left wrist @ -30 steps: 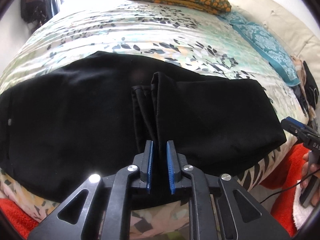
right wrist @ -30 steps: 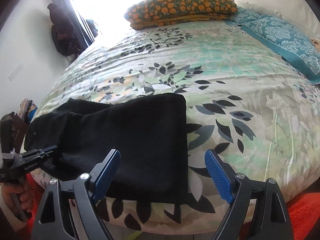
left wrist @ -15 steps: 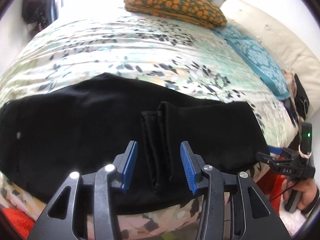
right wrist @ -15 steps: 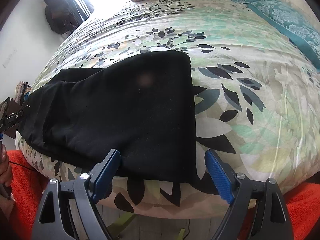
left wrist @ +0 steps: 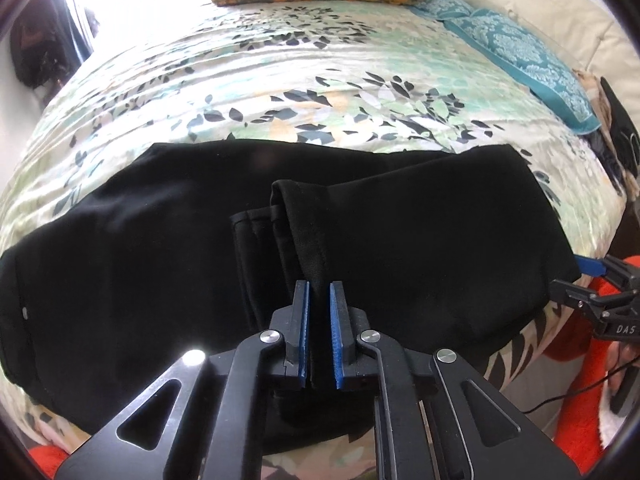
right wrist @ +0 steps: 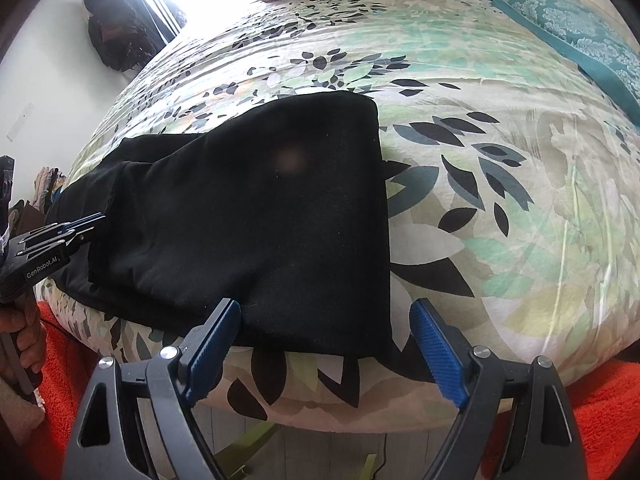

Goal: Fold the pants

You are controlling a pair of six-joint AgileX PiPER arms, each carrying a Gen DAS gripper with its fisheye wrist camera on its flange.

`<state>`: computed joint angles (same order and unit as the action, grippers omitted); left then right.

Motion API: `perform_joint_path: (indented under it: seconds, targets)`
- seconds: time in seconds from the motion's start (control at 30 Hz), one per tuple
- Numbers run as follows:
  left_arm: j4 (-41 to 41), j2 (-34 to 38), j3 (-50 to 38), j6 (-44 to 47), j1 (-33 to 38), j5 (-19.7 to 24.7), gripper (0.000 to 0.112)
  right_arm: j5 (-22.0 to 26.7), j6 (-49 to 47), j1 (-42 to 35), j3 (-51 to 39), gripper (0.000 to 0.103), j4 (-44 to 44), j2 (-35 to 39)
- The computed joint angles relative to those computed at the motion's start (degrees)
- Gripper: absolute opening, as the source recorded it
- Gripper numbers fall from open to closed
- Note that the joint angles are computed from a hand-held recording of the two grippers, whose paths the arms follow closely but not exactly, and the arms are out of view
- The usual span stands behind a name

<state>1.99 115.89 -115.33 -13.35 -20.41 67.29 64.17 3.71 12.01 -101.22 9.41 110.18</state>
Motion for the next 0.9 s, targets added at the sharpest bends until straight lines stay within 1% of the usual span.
perform_joint_path:
  seconds: [0.13,0.27,0.37,0.5,0.57,0.63,0.67,0.7,0.73,0.77,0.8,0.83,0.87,0.9]
  targets:
    - [-0.6,-3.65,0.79,-0.62,-0.47,-1.12,0.005,-0.49,0.2,-0.05,0.25,0.086,-0.18,-0.45]
    - [1.77,-8.22,5.64,-1.72,-0.07,-3.31,0.005,-0.79,-0.03,-0.73,0.59,0.086,0.95,-0.73]
    - [4.72,-7.08,9.75,-3.16,0.47,-4.34,0.005,-0.82,-0.74,-0.95,0.79,0.088,1.78,-0.88]
    - [8.1,-6.26,13.4,-4.86,-1.5,-6.1,0.007,0.43,-0.49,-0.49,-0.92,0.088,1.35,-0.54]
    - [8.8,-6.14,12.64,-4.83,-2.02,-5.62,0.008,-3.15,0.37,-1.32,0.99,0.088,1.37,-3.42]
    - [7.84,-5.9,12.0,-3.96,-1.37,-5.23,0.012,-6.62,2.97,-1.8,2.1,0.089,-0.92,-5.46]
    - [7.5,-5.97,12.01,-4.06,-1.03,-4.94,0.016,-7.66,4.0,-1.66,2.09,0.089,-2.36,-5.47]
    - [7.03,-5.82,11.87,-4.11,-0.44,-4.46,0.022,-6.84,3.93,-1.32,0.92,0.091,-3.39,-4.27]
    - [6.58,-5.9,11.78,-4.22,0.07,-3.94,0.027,-4.13,2.83,-0.59,-1.25,0.091,-4.35,-2.04]
    - [6.9,-6.31,11.9,-5.01,0.74,-3.59,0.038,-0.04,1.24,0.68,-3.35,0.091,-5.98,0.65]
    - [7.53,-7.16,12.56,-6.1,1.3,-3.76,0.044,1.88,0.06,1.92,-3.17,0.091,-7.73,2.22]
    - [9.36,-8.23,13.12,-8.17,1.88,-3.75,0.044,1.52,0.15,2.2,-1.91,0.091,-7.64,2.13]
    - [10.79,-9.25,13.31,-10.11,2.68,-3.69,0.043,-0.23,0.77,1.5,-0.65,0.091,-6.41,1.21]
    - [11.15,-10.29,13.67,-11.46,3.56,-4.04,0.042,0.07,0.91,1.05,-1.5,0.091,-5.81,1.31]
